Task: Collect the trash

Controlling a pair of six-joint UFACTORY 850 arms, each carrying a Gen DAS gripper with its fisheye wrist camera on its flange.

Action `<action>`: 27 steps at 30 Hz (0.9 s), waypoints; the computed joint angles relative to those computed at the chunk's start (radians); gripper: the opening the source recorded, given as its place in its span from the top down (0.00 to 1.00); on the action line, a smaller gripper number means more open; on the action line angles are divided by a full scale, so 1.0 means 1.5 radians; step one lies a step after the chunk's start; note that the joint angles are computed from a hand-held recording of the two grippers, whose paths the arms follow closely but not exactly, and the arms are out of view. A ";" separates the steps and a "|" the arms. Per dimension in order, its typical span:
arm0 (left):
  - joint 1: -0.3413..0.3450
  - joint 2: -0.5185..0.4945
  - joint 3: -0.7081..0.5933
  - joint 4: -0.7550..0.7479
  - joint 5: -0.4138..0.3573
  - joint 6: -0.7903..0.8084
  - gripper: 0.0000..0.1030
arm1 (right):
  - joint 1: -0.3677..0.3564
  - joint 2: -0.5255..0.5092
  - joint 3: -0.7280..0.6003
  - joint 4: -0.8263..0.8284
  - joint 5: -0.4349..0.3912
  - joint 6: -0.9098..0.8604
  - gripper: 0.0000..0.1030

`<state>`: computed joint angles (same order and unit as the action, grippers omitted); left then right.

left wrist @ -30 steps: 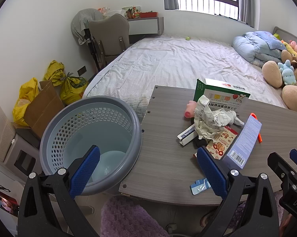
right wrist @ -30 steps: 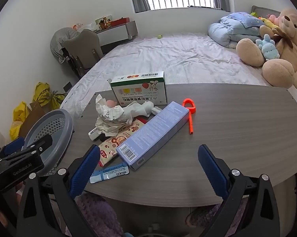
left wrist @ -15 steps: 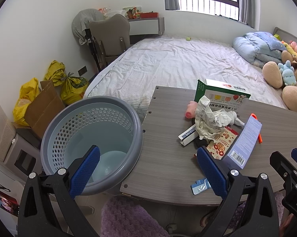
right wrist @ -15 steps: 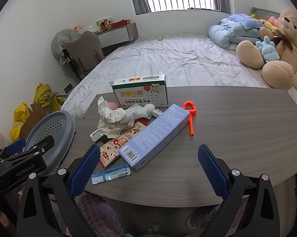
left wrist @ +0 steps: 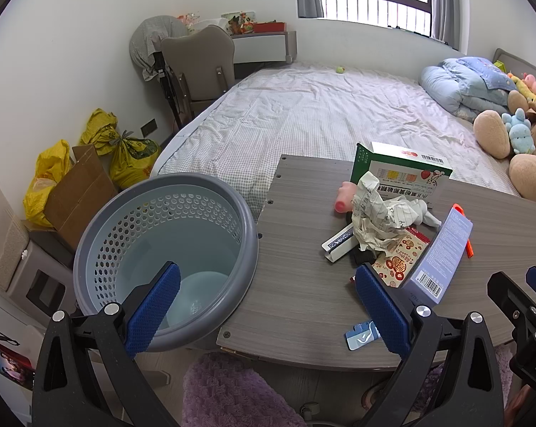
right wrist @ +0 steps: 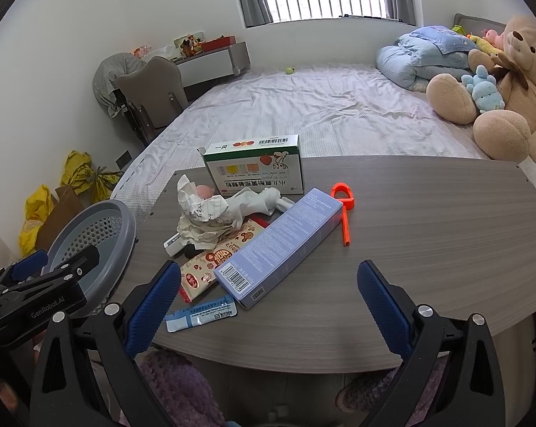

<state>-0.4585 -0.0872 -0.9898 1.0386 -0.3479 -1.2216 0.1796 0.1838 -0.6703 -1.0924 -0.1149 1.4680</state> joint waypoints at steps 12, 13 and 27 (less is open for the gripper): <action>0.001 0.002 -0.005 -0.023 -0.003 0.022 0.06 | 0.001 -0.001 -0.004 0.043 -0.001 -0.042 0.08; 0.001 0.007 0.003 -0.009 -0.002 0.011 0.06 | 0.002 -0.001 -0.005 0.037 -0.002 -0.036 0.08; 0.001 0.009 0.002 -0.013 -0.003 0.014 0.06 | 0.001 -0.006 -0.006 0.051 0.003 -0.051 0.08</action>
